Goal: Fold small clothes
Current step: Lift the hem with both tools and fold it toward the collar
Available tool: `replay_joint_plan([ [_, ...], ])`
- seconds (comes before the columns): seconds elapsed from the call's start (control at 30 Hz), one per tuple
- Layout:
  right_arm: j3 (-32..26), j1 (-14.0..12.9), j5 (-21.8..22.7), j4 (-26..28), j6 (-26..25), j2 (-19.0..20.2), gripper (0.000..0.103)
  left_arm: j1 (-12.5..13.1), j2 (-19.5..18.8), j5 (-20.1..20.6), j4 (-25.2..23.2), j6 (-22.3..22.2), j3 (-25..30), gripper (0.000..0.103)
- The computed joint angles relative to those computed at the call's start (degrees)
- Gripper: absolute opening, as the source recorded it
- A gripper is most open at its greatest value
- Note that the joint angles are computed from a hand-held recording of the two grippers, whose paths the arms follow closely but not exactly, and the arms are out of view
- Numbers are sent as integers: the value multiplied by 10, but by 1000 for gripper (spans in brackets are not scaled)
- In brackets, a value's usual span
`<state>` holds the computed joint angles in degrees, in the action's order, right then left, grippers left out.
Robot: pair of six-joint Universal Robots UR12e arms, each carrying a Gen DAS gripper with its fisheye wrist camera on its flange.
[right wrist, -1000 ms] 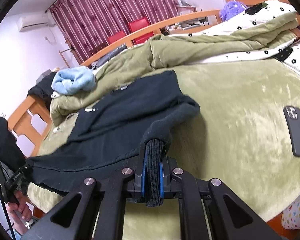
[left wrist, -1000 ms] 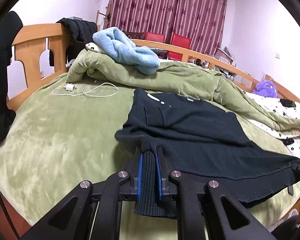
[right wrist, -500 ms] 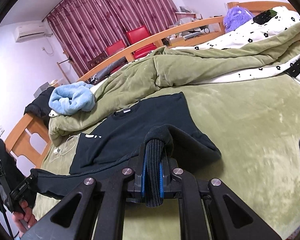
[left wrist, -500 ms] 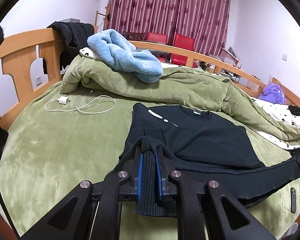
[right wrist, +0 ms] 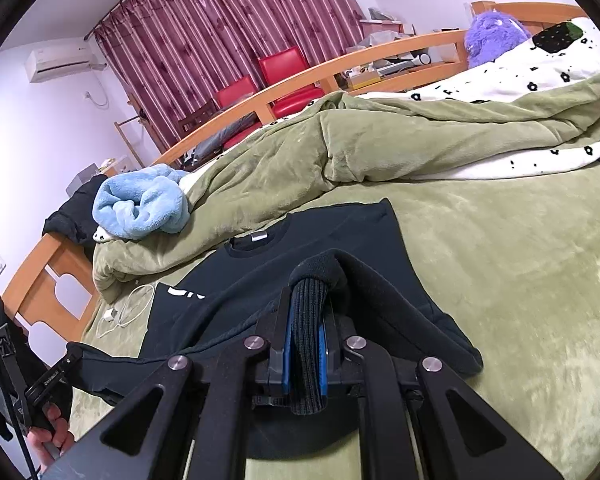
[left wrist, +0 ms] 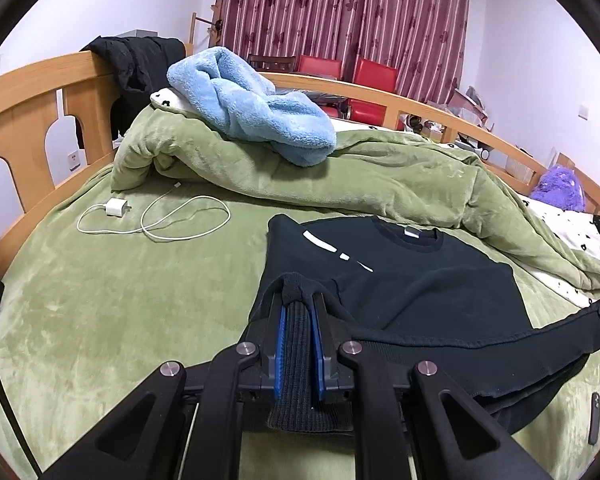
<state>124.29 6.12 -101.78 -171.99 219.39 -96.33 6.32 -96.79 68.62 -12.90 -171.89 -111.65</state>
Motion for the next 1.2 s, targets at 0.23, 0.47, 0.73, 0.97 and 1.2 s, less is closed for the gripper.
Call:
replay_joint_plan([
  [0.23, -17, -14, 8, -5, -11, 26, 10, -15, -33, 11, 6, -9, 28, 11],
  [0.47, -36, -24, 12, -17, -9, 57, 10, -24, -64, 17, -2, -7, 57, 12],
  [0.73, -56, -31, 14, -28, -22, 91, 10, -33, -95, 25, -6, -5, 84, 12],
  [0.97, -68, -42, 20, -44, -25, 118, 10, -45, -123, 36, -8, -2, 112, 12],
  [1.2, -77, -57, 19, -38, -28, 142, 10, -60, -149, 55, -18, 18, 139, 13],
])
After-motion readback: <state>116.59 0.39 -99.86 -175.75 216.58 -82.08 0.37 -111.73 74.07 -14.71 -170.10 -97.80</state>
